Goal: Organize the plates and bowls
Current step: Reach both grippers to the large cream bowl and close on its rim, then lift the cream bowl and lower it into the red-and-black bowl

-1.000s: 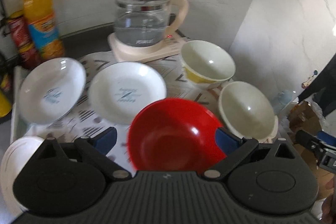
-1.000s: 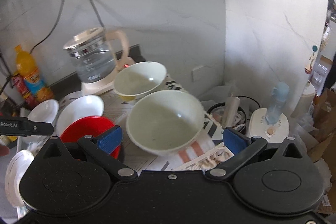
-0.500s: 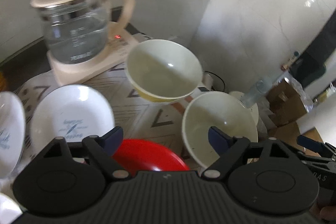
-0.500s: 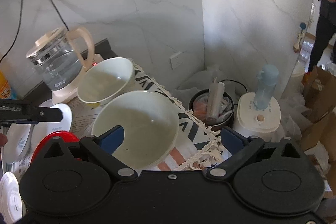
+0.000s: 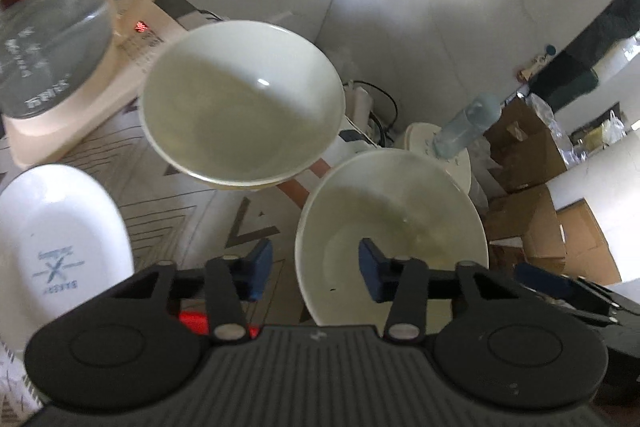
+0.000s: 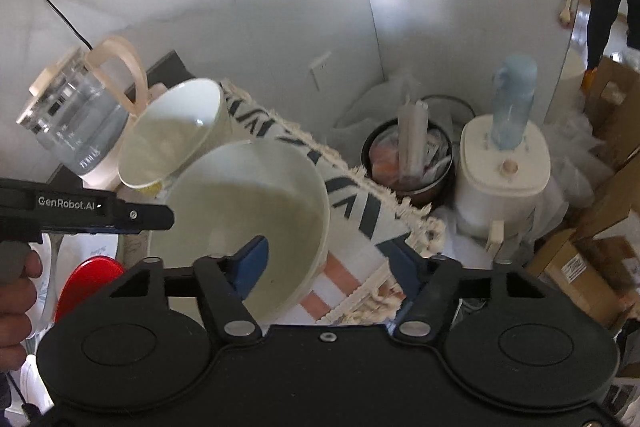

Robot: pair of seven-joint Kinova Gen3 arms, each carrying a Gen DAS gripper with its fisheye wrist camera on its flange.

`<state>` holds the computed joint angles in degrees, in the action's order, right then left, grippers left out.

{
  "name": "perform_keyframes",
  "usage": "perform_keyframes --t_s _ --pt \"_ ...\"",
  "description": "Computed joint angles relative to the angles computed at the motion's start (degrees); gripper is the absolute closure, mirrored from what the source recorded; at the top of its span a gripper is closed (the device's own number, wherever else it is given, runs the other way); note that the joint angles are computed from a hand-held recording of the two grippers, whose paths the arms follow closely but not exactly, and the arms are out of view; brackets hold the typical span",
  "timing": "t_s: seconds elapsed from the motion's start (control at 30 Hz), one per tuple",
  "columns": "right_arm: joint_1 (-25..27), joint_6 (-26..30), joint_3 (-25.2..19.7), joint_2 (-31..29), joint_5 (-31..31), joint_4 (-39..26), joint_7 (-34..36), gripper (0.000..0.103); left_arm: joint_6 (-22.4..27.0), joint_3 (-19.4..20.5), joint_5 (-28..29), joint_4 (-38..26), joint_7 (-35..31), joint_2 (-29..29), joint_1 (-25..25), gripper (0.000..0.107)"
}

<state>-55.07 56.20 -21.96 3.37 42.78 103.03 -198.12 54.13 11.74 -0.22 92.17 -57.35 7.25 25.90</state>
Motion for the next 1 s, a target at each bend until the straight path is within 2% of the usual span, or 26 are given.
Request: perform_keyframes --t_s 0.07,0.27,0.33,0.4,0.47,0.5,0.77,1.0 --pt "0.6 -1.1 0.5 0.7 -1.5 -0.3 0.5 0.048 -0.1 -0.1 1.1 -0.3 -1.4 1.2 -0.6 0.074" --pt "1.3 -3.9 2.0 2.1 -4.1 -0.5 1.8 0.057 0.3 -0.6 3.8 -1.2 -3.7 3.9 -1.6 0.087" --pt "1.6 -5.0 2.6 2.6 -5.0 -0.5 2.3 0.063 0.3 -0.8 3.8 -1.4 -3.8 4.4 -1.4 0.089" --pt "2.3 -6.9 3.2 3.1 -6.6 -0.2 3.9 0.077 0.4 -0.9 2.6 -1.7 -3.4 4.8 -0.7 0.097" --pt "3.0 -8.4 2.9 3.7 -6.5 0.1 4.5 0.087 0.2 -1.0 3.0 -1.7 -3.8 4.9 -0.9 0.102" --pt "1.8 -7.8 4.0 4.1 -6.6 -0.4 5.0 0.087 0.0 -1.0 3.3 -1.6 -3.9 4.7 -1.0 0.102" --pt "0.5 -4.8 4.0 2.2 -4.3 -0.7 3.4 0.087 -1.1 -1.0 3.7 -0.4 -3.3 1.7 -1.4 0.103" --pt "0.5 -2.9 2.0 0.3 0.1 -0.7 3.4 0.087 -2.9 -0.1 -2.2 1.0 4.7 -2.6 1.0 0.103"
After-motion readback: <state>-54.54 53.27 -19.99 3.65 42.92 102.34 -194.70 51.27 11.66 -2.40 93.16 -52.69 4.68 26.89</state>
